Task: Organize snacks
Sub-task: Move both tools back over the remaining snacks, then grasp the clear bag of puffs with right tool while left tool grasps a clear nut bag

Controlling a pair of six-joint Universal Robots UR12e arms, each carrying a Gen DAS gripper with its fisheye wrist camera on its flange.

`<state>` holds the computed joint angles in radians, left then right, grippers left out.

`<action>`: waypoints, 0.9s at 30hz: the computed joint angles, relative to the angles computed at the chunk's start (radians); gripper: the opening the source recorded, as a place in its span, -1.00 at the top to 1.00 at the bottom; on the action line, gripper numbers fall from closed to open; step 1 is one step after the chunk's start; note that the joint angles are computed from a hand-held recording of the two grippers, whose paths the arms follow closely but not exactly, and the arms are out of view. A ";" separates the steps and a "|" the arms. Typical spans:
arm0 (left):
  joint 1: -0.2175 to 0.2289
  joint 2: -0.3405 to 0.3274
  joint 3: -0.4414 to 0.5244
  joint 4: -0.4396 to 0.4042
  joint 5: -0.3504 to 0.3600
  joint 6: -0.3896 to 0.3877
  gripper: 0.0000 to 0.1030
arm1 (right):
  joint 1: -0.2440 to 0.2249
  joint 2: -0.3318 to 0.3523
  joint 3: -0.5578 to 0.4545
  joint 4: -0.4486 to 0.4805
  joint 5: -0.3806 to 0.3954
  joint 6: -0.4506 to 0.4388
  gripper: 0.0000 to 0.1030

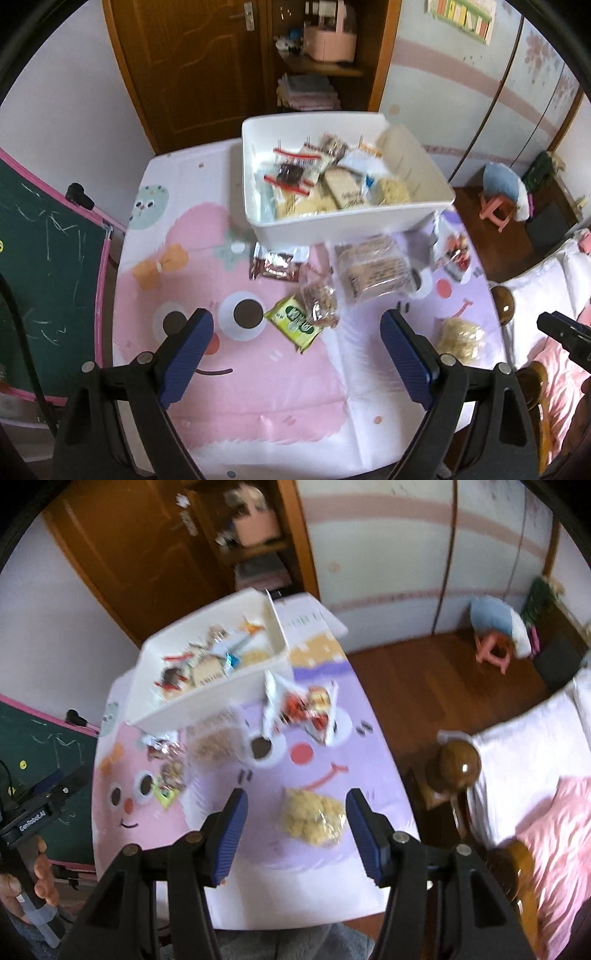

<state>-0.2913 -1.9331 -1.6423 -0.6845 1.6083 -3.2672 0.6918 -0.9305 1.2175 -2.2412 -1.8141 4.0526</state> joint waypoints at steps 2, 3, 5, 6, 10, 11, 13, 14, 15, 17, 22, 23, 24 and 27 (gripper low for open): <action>-0.001 -0.014 0.002 -0.003 0.011 0.008 -0.77 | -0.006 0.006 0.012 0.011 0.028 0.023 -0.08; -0.001 -0.024 0.007 -0.015 0.014 0.014 -0.77 | -0.008 0.009 0.018 0.006 0.043 0.024 -0.08; -0.001 -0.041 0.017 -0.033 0.011 0.024 -0.77 | -0.014 0.020 0.024 0.013 0.077 0.026 -0.20; -0.001 -0.052 0.023 -0.042 0.011 0.028 -0.77 | -0.017 0.027 0.025 0.017 0.093 0.029 -0.28; -0.002 -0.093 0.053 -0.089 0.011 0.044 -0.77 | -0.027 0.048 0.035 0.014 0.139 0.051 -0.47; -0.003 -0.103 0.061 -0.101 0.012 0.049 -0.77 | -0.031 0.056 0.033 0.017 0.148 0.060 -0.50; -0.006 -0.124 0.081 -0.122 0.016 0.056 -0.74 | -0.037 0.066 0.032 0.024 0.160 0.078 -0.50; -0.007 -0.132 0.089 -0.132 0.019 0.057 -0.74 | -0.041 0.073 0.030 0.031 0.172 0.091 -0.50; -0.009 -0.145 0.103 -0.149 0.024 0.058 -0.70 | -0.045 0.078 0.028 0.034 0.185 0.104 -0.50; -0.013 -0.167 0.128 -0.181 0.037 0.055 -0.66 | -0.055 0.088 0.029 0.032 0.221 0.125 -0.50; -0.021 -0.222 0.190 -0.258 0.059 0.046 -0.44 | -0.064 0.108 0.014 0.058 0.256 0.128 -0.51; -0.021 -0.229 0.197 -0.266 0.060 0.045 -0.44 | -0.066 0.110 0.014 0.054 0.268 0.127 -0.51; -0.019 -0.233 0.200 -0.260 0.039 0.044 -0.44 | -0.068 0.114 0.009 0.057 0.277 0.122 -0.51; -0.023 -0.253 0.223 -0.275 0.039 0.050 -0.42 | -0.068 0.127 -0.011 0.085 0.290 0.106 -0.51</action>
